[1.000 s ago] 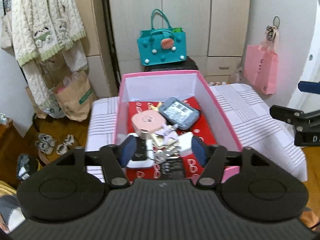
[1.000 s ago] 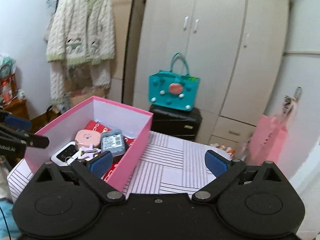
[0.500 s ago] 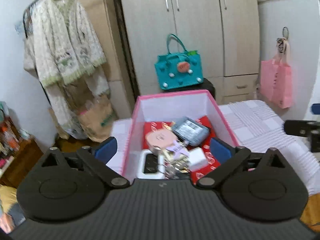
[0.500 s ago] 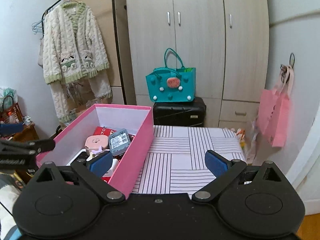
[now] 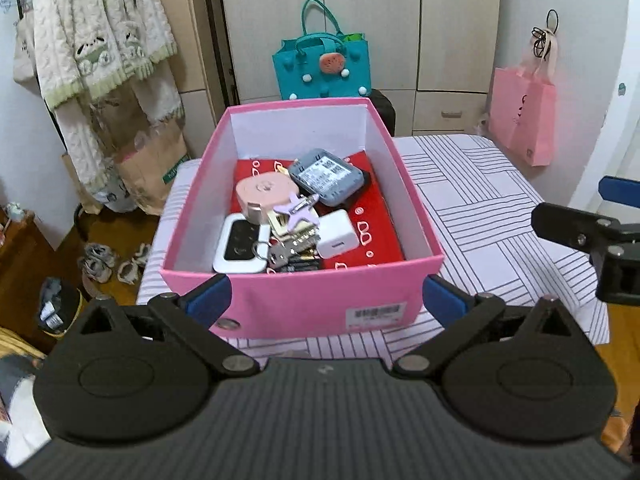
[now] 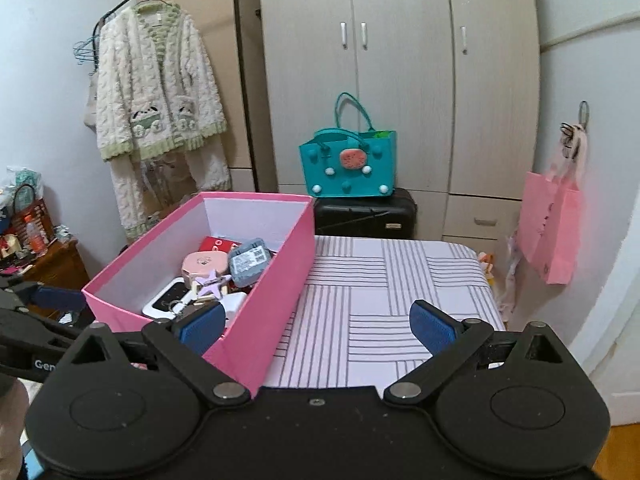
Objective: Organize rigid objects
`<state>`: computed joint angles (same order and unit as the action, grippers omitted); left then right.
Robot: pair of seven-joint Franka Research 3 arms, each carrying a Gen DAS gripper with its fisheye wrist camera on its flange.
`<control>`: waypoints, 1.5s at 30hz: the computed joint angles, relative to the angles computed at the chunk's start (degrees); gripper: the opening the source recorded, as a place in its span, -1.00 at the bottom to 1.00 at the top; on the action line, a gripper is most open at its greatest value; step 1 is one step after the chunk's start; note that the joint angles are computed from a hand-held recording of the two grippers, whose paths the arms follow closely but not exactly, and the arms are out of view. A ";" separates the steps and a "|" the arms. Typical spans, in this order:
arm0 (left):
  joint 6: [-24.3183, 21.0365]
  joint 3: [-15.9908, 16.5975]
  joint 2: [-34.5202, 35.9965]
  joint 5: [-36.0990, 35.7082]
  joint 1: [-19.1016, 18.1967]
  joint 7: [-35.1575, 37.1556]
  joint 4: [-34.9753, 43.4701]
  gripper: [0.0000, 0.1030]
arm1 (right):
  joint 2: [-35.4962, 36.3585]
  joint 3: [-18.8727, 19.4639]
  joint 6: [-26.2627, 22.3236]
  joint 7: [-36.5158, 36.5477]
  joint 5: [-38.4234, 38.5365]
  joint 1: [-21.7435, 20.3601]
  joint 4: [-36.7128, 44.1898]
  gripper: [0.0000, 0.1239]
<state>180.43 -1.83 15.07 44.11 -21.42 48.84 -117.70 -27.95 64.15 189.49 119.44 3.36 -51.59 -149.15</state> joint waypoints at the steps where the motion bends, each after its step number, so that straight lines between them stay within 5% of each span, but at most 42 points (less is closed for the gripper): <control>1: -0.12 0.46 -0.06 0.28 -0.48 -0.62 -0.11 1.00 | -1.16 0.41 -0.44 0.49 0.36 -0.13 -0.32 0.62; 4: -0.44 7.42 -0.22 8.37 -6.57 -11.73 0.47 1.00 | -3.11 0.84 -0.96 1.54 0.05 -0.28 -1.09 0.62; 9: -0.62 -2.73 0.29 -0.17 2.37 -2.80 -0.39 1.00 | -2.49 0.87 -1.14 3.09 -0.89 -0.54 -1.07 0.62; 15: -0.61 1.07 0.93 0.90 -1.13 -5.70 0.12 1.00 | -1.01 0.36 -0.57 3.50 -1.76 0.07 -0.93 0.62; 19: -0.83 6.71 1.28 7.64 -5.84 -13.84 1.32 1.00 | -1.87 1.17 -0.88 3.96 -1.52 -0.41 -0.84 0.62; 28: -1.42 5.49 1.55 16.70 -3.95 -22.16 2.79 1.00 | -3.62 1.86 -1.54 5.88 -2.10 -1.15 -0.90 0.62; 32: -3.30 9.34 1.02 30.38 -7.52 -36.62 4.43 1.00 | -3.80 1.93 -1.96 6.67 -2.42 -1.16 -0.94 0.62; 45: -5.35 -0.42 0.74 31.72 1.00 -34.65 4.10 1.00 | -4.49 2.02 -3.01 10.40 -3.96 -1.53 -1.90 0.62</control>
<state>175.08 -2.25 15.81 75.83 -20.42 14.19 -113.60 -32.44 66.16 186.48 129.84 -0.60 -53.12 -151.04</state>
